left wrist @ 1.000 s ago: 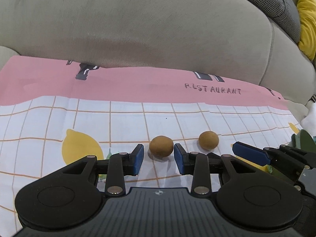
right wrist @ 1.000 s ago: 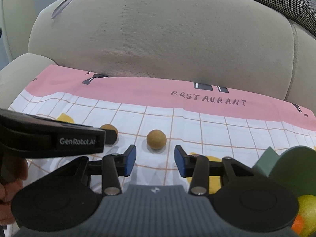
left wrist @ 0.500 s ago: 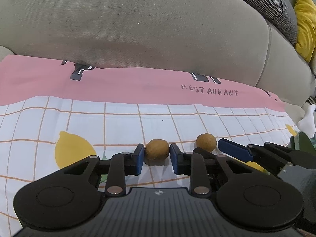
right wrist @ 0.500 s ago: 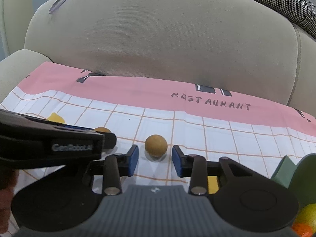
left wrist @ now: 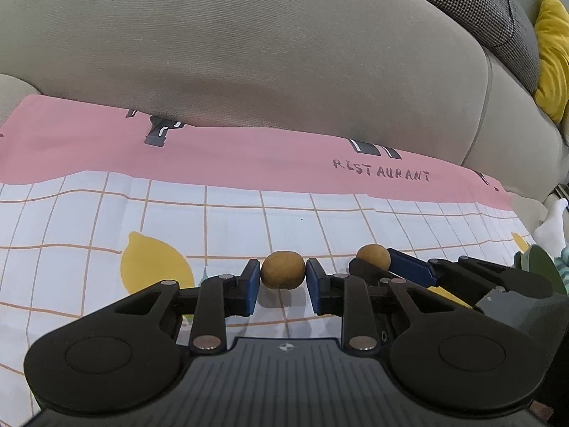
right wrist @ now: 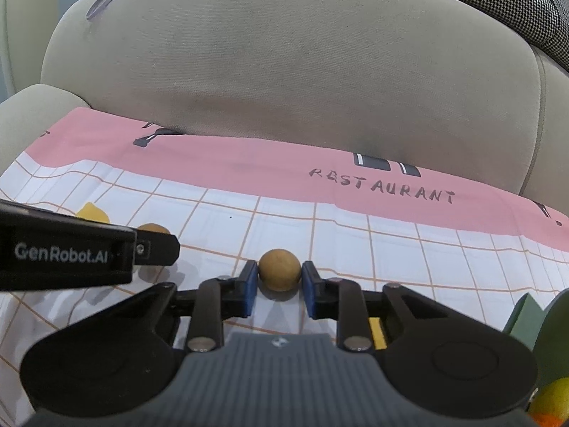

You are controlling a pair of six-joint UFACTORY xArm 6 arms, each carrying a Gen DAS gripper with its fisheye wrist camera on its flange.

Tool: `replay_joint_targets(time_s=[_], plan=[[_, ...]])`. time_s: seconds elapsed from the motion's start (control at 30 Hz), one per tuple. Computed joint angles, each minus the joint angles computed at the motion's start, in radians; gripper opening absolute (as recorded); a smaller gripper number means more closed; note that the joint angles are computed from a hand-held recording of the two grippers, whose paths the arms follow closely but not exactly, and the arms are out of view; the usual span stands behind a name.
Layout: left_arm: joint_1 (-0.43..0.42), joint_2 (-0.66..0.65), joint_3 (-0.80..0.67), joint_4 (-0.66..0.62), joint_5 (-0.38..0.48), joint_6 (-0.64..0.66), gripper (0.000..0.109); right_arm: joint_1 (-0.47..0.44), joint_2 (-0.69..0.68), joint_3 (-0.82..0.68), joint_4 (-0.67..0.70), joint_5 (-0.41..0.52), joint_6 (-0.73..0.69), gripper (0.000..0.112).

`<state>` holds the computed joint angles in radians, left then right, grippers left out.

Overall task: Organize fruits
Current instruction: 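Grasp a kiwi with the left gripper while the right gripper grasps the other kiwi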

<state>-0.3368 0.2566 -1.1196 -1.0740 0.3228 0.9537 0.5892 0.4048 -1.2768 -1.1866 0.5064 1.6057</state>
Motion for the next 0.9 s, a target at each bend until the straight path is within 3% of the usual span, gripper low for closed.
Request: replay_joint_targets(time_s=[0.33,0.9], plan=[[-0.012,-0.091,0.073,0.04,-0.018,-0.038,0.031,0.025,-0.081,0.053,0.002,0.006,-0.011,0.023],[-0.07,-0.382,0.3,0.21,-0.07,-0.206,0.031,0.113,-0.349,0.246,-0.012,0.072,-0.005,0.023]])
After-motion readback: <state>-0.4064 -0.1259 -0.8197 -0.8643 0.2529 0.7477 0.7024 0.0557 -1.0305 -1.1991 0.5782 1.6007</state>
